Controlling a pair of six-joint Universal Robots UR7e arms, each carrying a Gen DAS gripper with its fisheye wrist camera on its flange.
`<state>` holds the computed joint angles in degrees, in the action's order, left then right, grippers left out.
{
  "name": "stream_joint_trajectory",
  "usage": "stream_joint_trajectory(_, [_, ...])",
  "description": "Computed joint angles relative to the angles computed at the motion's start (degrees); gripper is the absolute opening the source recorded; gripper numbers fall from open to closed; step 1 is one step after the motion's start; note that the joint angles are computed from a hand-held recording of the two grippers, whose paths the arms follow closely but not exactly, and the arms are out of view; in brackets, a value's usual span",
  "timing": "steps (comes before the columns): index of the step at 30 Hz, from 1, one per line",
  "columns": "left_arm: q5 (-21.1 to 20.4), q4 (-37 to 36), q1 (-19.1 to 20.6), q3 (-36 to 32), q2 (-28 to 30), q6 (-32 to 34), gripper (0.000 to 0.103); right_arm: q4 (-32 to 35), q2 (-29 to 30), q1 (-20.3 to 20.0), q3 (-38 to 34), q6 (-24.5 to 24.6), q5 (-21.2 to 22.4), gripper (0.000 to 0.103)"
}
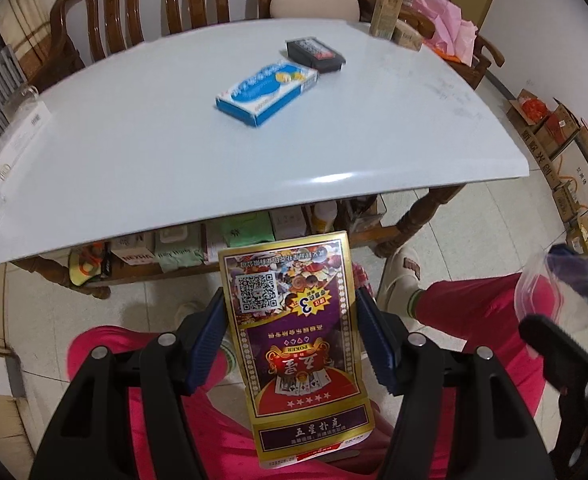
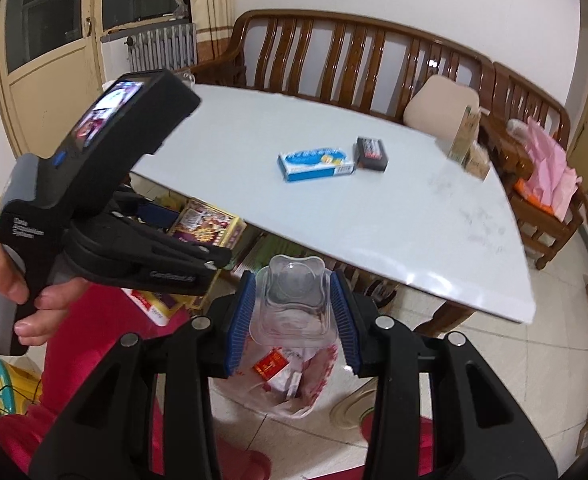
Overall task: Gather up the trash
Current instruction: 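Lift the card box and clear tray and carry both over the bag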
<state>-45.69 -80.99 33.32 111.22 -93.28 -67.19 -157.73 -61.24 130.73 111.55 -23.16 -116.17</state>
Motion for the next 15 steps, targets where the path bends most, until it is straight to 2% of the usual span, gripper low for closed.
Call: stream_joint_trajectory(15, [-3.3, -12.32, 8.07, 5.12, 0.96, 3.52, 0.061, -0.57, 3.16, -3.42, 3.19, 2.29, -1.45, 0.039])
